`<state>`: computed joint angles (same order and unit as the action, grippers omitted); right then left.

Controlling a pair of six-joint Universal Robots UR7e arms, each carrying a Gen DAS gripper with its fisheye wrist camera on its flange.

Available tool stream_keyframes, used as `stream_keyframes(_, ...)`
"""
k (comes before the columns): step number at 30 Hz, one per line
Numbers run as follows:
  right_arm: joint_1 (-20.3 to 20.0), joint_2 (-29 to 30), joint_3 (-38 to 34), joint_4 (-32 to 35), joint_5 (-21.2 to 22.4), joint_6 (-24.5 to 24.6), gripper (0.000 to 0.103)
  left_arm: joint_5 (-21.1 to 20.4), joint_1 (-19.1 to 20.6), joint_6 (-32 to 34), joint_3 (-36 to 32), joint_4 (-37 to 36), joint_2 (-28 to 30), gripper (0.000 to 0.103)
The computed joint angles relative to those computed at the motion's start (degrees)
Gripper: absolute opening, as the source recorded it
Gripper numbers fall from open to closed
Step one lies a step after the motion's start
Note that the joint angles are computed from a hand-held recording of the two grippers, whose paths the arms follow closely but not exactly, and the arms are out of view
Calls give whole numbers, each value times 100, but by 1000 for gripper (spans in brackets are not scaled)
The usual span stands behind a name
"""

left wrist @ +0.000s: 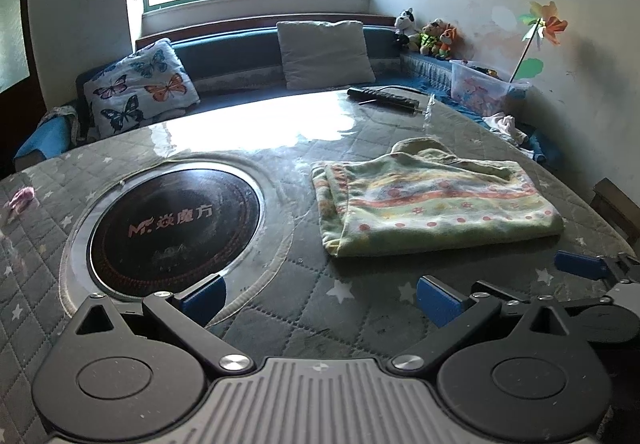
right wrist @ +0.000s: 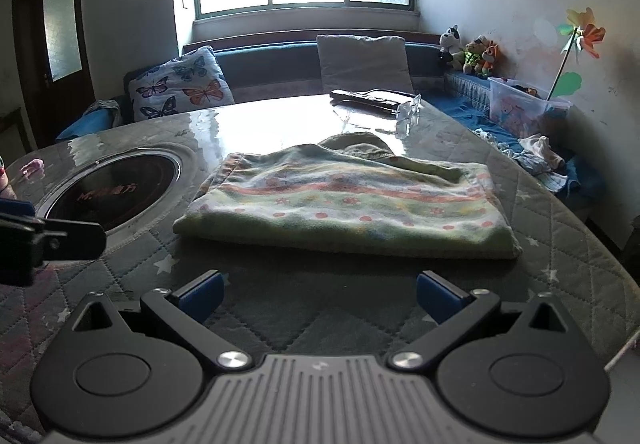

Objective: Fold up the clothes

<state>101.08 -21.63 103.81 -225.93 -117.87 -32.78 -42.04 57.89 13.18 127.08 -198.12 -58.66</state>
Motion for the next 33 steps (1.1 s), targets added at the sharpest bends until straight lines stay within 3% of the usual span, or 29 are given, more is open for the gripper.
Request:
stream_keyframes(22, 245, 158, -137, -66, -703, 60, 103, 80, 75, 43, -56, 99, 114, 103)
stream_keyframes(33, 284, 95, -135, -40, -777, 138, 103, 241, -14, 185, -103, 13, 194, 103)
